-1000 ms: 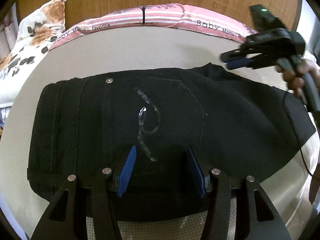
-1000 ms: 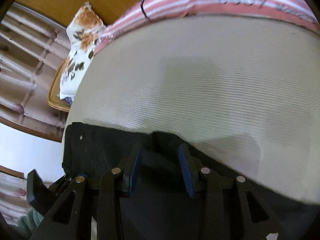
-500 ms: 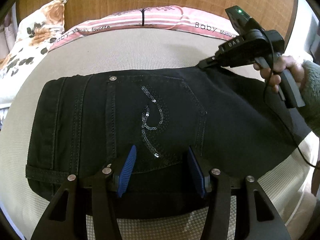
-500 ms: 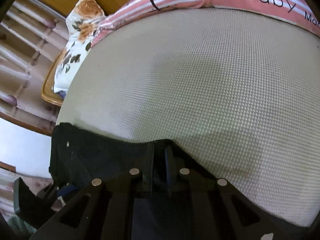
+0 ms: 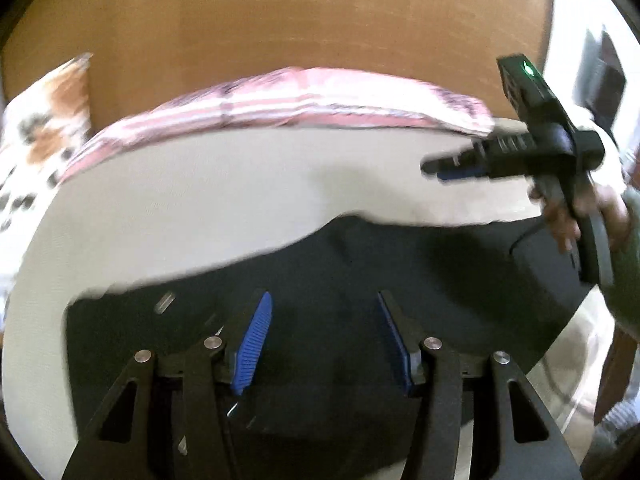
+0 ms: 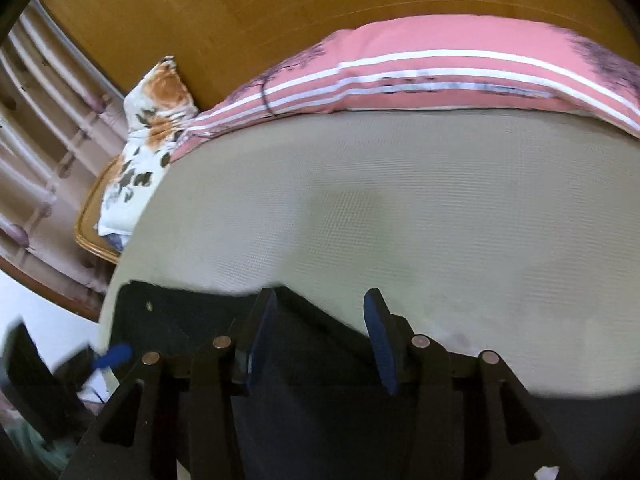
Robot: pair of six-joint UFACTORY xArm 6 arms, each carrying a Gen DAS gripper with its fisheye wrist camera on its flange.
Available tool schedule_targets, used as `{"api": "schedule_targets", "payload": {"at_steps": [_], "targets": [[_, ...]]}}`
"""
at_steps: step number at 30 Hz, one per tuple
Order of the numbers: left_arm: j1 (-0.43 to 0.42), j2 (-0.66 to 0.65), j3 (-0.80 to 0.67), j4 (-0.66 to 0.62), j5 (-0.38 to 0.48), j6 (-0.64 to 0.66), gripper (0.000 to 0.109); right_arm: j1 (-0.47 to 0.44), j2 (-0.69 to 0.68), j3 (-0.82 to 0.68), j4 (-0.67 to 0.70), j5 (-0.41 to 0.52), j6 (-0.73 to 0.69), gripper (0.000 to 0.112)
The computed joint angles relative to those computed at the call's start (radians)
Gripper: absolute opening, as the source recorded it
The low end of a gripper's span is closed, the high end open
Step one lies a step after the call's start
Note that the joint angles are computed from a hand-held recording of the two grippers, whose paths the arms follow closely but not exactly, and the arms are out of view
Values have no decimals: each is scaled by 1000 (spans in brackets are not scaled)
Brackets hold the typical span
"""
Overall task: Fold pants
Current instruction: 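Open both tools and lift them off the folded jeans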
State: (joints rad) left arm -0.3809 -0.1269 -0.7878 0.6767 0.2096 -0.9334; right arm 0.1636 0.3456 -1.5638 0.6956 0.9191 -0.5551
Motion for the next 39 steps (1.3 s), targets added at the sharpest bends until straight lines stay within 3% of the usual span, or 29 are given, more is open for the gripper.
{"api": "schedule_targets", "payload": {"at_steps": [3, 7, 10, 15, 17, 19, 21, 24, 27, 33, 39], "targets": [[-29, 158, -138, -101, -44, 134, 55, -36, -86, 117, -31, -17, 5, 44], [-64, 313, -272, -416, -52, 433, 55, -84, -146, 224, -43, -10, 1, 43], [-70, 405, -366, -492, -28, 512, 55, -99, -152, 270, -64, -28, 8, 43], [-30, 509, -473, -308, 50, 310, 55, -92, -118, 303, -81, -169, 37, 37], [-25, 511, -455, -334, 18, 315, 55, -90, -111, 300, -64, -195, 32, 37], [-27, 512, -460, -275, 32, 273, 55, -81, -101, 296, -75, -223, 33, 37], [-32, 522, -484, -171, 71, 201, 56, -73, -94, 290, -87, -237, 39, 38], [-20, 528, -486, -230, 69, 196, 59, -77, -92, 273, -79, -213, 39, 40], [-10, 517, -499, -209, 125, 122, 59, -113, -124, 278, 17, -169, 31, 41], [-38, 401, -408, -41, 111, -26, 59, -255, -319, 431, 146, -120, -19, 48], [-114, 322, -329, -137, 80, 27, 61, -488, -491, 617, 163, -73, 4, 49]]}}
